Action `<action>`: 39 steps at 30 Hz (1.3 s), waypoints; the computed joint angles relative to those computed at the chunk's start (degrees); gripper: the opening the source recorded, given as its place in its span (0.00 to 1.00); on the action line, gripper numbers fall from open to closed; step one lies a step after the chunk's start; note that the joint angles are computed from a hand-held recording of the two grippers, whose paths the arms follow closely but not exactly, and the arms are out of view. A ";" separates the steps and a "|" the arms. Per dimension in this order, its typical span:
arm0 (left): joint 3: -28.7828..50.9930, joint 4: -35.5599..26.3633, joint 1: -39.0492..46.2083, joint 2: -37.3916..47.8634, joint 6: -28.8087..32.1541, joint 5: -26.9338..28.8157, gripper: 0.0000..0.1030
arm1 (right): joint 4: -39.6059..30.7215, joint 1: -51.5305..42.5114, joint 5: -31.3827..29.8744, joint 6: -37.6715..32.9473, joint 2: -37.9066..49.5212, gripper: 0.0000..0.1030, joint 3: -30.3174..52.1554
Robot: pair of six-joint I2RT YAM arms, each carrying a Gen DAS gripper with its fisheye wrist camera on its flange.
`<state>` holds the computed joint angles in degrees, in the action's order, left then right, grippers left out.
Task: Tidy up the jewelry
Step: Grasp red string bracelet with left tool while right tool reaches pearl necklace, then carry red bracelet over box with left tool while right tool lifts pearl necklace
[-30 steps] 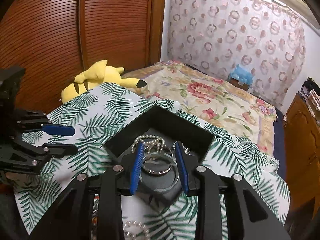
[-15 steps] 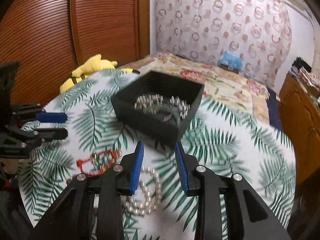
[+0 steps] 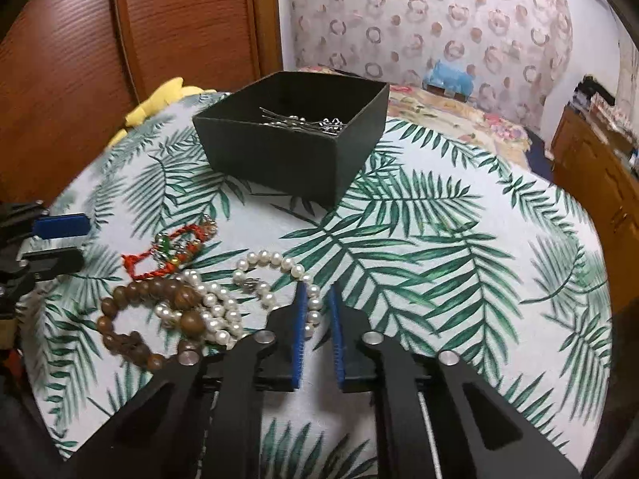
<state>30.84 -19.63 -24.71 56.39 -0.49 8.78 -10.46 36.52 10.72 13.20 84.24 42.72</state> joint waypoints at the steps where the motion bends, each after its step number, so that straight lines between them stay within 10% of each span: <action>1: -0.08 -0.09 -0.11 -0.14 0.07 -0.16 0.38 | -0.65 -0.16 0.42 0.32 0.27 0.09 0.54; 24: 6.23 4.95 -3.46 16.41 -0.63 -1.01 0.18 | 0.45 0.65 2.60 0.17 -0.07 0.09 -0.46; 39: 5.63 5.25 -1.87 11.95 1.24 -4.49 0.02 | 0.30 0.98 3.21 0.14 0.18 0.09 -0.16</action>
<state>36.47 -14.38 -26.58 68.34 0.75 4.29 -10.16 37.51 13.93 13.34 84.42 42.56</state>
